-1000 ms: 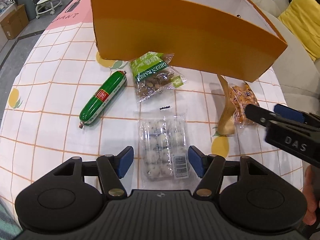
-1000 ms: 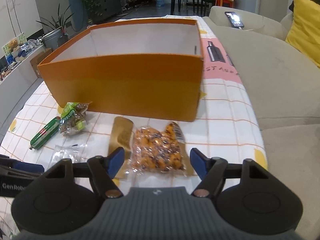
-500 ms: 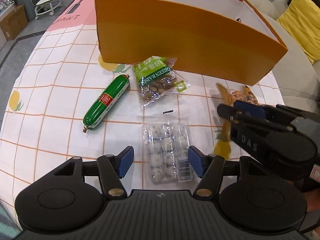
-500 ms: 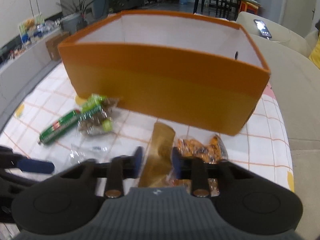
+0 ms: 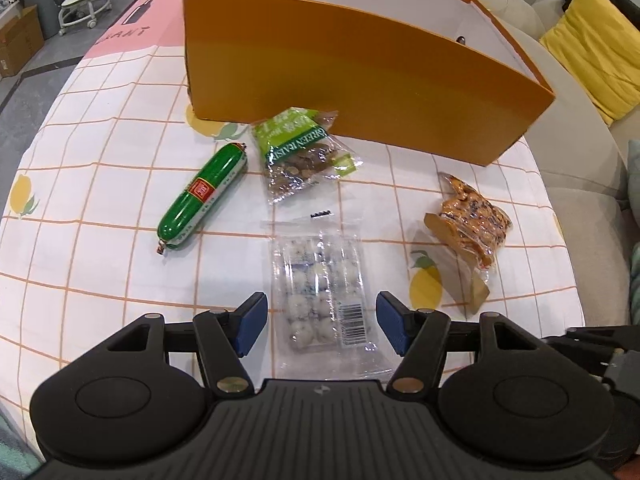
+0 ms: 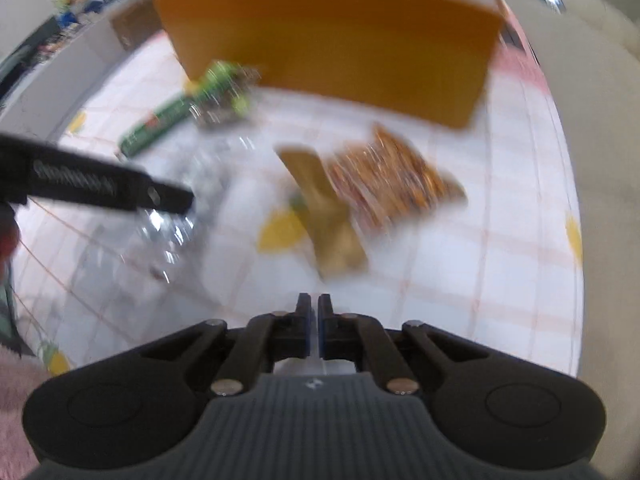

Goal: Organize snacks
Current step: 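Grasp the clear white-ball packet with the left gripper while the right gripper grasps the orange nut pack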

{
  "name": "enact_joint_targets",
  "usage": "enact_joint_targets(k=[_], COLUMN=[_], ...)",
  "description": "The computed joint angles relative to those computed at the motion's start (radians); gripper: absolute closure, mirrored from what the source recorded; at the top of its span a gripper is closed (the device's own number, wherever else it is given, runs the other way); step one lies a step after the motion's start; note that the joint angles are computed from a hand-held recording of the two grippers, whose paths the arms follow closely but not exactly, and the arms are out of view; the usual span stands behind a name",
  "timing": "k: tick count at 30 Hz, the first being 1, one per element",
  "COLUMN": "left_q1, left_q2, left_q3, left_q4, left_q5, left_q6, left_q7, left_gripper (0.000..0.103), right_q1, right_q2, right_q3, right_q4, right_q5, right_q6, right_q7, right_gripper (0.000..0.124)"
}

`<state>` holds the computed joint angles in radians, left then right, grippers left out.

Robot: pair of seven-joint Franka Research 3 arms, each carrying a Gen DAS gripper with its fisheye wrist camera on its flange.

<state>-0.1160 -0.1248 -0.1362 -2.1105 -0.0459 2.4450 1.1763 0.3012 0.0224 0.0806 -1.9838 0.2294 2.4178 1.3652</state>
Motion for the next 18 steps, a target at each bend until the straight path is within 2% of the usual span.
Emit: enact_joint_targets(k=[4,7,10,13,18], left_q1=[0.000,-0.001,-0.002,-0.001,0.000], left_q2=[0.012,0.028,0.039,0.050,0.051], left_q3=[-0.008,-0.014,-0.017,-0.022,-0.021], left_q4=[0.002,0.011,0.019,0.028,0.014], left_q5=[0.024,0.053,0.065,0.103,0.133], left_q6=[0.014,0.010,0.000,-0.006,0.031], left_q7=[-0.029,-0.049,-0.065,-0.094,-0.112], left_gripper=[0.026,0.026,0.026,0.028,0.033], right_q1=[-0.007,-0.006,-0.003,-0.003,0.012], right_q2=[-0.009,-0.005,0.023,0.061,0.147], right_q3=[-0.006,-0.005,-0.007,-0.014,-0.028], right_q4=[-0.012,-0.023,-0.003,0.034,0.122], right_q5=[0.015,0.010,-0.012,-0.013,-0.050], right_q6=[0.064,0.148,0.203,0.223,0.216], right_q7=[0.059,0.133,0.244,0.357,0.509], right_gripper=[0.116,0.098,0.091,0.076,0.071])
